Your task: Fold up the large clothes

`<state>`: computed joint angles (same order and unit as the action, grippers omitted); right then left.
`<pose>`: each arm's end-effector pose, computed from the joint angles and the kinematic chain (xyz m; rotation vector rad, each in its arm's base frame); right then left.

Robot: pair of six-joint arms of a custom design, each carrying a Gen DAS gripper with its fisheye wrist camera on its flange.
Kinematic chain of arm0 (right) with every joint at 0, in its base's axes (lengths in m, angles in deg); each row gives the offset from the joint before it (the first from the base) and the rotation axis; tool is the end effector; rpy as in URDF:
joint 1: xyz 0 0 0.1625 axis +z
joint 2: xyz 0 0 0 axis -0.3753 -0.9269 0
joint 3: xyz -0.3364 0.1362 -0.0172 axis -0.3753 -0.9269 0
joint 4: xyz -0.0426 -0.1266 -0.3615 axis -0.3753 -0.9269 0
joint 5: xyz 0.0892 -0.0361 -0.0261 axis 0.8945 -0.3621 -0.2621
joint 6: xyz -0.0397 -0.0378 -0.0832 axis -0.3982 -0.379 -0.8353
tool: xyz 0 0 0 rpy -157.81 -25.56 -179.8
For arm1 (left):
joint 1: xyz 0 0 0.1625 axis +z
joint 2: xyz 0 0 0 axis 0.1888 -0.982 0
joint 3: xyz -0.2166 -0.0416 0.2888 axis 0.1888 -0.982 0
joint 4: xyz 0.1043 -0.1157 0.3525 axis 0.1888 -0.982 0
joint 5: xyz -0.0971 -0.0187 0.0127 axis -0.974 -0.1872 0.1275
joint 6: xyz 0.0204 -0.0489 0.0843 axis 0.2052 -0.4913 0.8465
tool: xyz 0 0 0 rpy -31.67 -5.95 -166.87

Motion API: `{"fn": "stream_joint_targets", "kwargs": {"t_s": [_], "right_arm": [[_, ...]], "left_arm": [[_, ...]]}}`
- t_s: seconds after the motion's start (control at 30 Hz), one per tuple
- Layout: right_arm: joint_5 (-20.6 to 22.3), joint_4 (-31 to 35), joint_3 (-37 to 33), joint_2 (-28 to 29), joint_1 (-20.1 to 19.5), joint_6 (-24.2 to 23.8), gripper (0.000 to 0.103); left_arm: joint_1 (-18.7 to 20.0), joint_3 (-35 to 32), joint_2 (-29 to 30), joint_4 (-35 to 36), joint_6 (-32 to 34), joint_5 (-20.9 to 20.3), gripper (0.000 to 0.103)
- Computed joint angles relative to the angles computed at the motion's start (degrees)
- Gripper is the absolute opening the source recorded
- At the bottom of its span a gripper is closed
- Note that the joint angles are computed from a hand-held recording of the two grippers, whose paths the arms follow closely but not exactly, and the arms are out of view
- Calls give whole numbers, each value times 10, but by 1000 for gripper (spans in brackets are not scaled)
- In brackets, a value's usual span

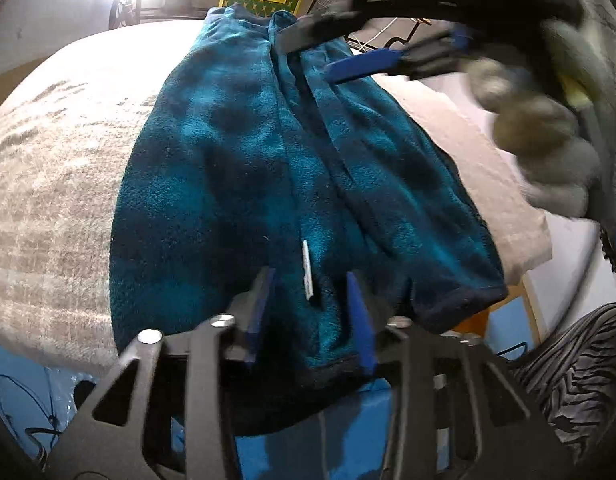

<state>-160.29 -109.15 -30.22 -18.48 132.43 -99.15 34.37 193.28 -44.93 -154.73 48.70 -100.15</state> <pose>0.3531 -0.6188 -0.0928 1.3334 -2.6515 -0.2074 -0.0765 -0.3724 0.2244 -0.0024 2.4926 -0.9683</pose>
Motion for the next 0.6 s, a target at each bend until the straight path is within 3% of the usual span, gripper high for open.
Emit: {"fn": "stream_joint_targets", "kwargs": {"t_s": [0.03, 0.1, 0.13, 0.17, 0.23, 0.37, 0.47, 0.53, 0.6], "right_arm": [[-15, 6, -30, 26, 4, 8, 58], [-53, 13, -84, 73, 11, 22, 56], [-72, 16, -105, 92, 13, 29, 42], [-82, 20, -119, 103, 13, 34, 21], [-93, 39, -149, 127, 12, 43, 8], [-67, -13, -82, 83, 9, 8, 4], [-44, -23, -64, 64, -7, 16, 4], [-69, -22, -72, 81, -12, 22, 4], [-75, -47, -57, 83, -13, 4, 5]], "left_arm": [[6, 0, -1, -13, 5, -12, 9], [7, 6, -12, -24, 3, -24, 6], [3, 6, -15, -22, 4, -22, 4], [-1, 6, -18, -19, 6, -21, 4], [-22, 7, -33, -10, 3, -21, 3], [-41, 6, -36, -26, 25, -29, 3], [-4, -2, 14, -54, 36, -66, 3], [8, -2, 34, -69, 54, -67, 3], [0, -2, 18, -47, 51, -67, 3]]}}
